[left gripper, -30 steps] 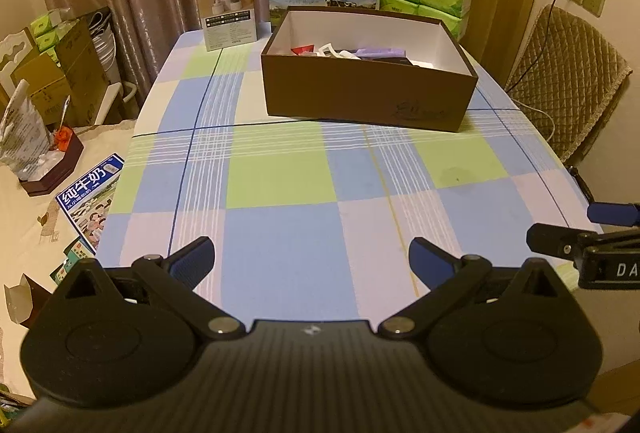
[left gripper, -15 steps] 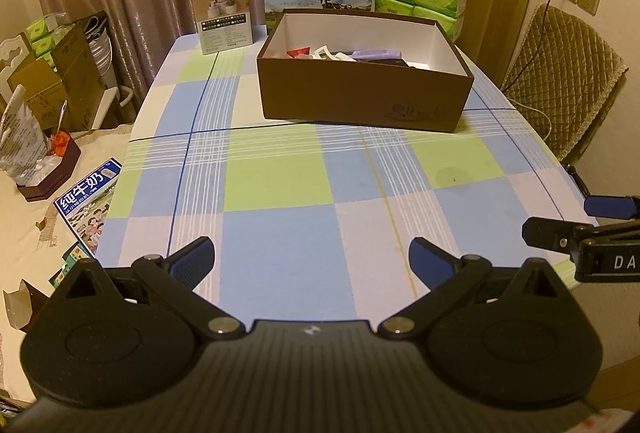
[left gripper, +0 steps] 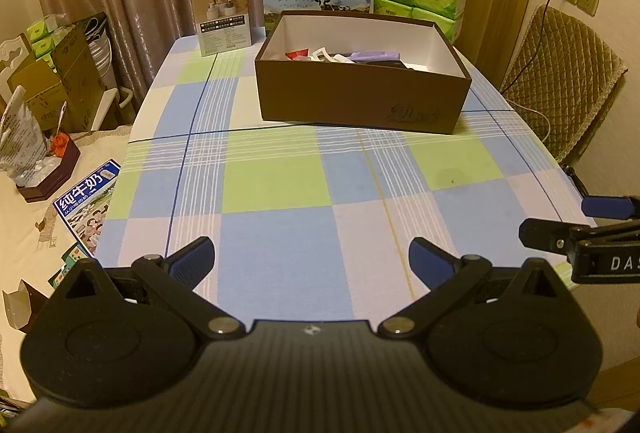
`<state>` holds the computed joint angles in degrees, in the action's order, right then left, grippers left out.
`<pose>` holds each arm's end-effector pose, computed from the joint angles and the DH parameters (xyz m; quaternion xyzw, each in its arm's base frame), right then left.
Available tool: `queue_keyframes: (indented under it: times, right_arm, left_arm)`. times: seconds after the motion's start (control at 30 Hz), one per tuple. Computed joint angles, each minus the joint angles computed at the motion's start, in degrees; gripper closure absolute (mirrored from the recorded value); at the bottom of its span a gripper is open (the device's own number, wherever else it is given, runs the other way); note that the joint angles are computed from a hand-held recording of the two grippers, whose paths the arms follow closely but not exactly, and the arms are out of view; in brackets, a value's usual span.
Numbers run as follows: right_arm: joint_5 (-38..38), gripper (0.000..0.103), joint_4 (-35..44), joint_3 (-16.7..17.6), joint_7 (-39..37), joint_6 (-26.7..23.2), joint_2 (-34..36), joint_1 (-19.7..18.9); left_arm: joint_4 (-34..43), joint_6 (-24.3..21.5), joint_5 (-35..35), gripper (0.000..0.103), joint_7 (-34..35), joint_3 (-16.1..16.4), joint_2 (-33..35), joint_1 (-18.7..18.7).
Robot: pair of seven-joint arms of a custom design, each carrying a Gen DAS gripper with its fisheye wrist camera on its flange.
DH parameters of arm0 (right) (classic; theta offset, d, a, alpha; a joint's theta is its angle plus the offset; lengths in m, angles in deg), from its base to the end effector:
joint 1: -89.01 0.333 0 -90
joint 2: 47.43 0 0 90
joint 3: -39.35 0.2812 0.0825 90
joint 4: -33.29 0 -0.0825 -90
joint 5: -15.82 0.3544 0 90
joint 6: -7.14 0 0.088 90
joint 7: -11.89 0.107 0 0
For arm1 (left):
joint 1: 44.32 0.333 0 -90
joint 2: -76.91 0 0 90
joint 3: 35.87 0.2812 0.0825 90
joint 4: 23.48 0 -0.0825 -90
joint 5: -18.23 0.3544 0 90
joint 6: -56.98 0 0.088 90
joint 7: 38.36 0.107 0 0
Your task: Organize objects
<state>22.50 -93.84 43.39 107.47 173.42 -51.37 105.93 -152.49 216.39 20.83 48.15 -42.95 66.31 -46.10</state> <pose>0.5083 0.1879 0.4758 -0.7103 0.6001 -0.1662 0.3283 0.5103 -0.0844 0.5047 -0.6156 0.7060 -0.2558 0.2391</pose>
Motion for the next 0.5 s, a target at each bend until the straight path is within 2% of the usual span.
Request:
queue_keyframes:
  times: [0.5]
  right_arm:
    - [1.5, 0.002, -0.4, -0.3, -1.4, 0.2, -0.4, 0.0]
  left_arm:
    - [0.6, 0.4, 2.0, 0.001, -2.2, -0.8, 0.8, -0.1]
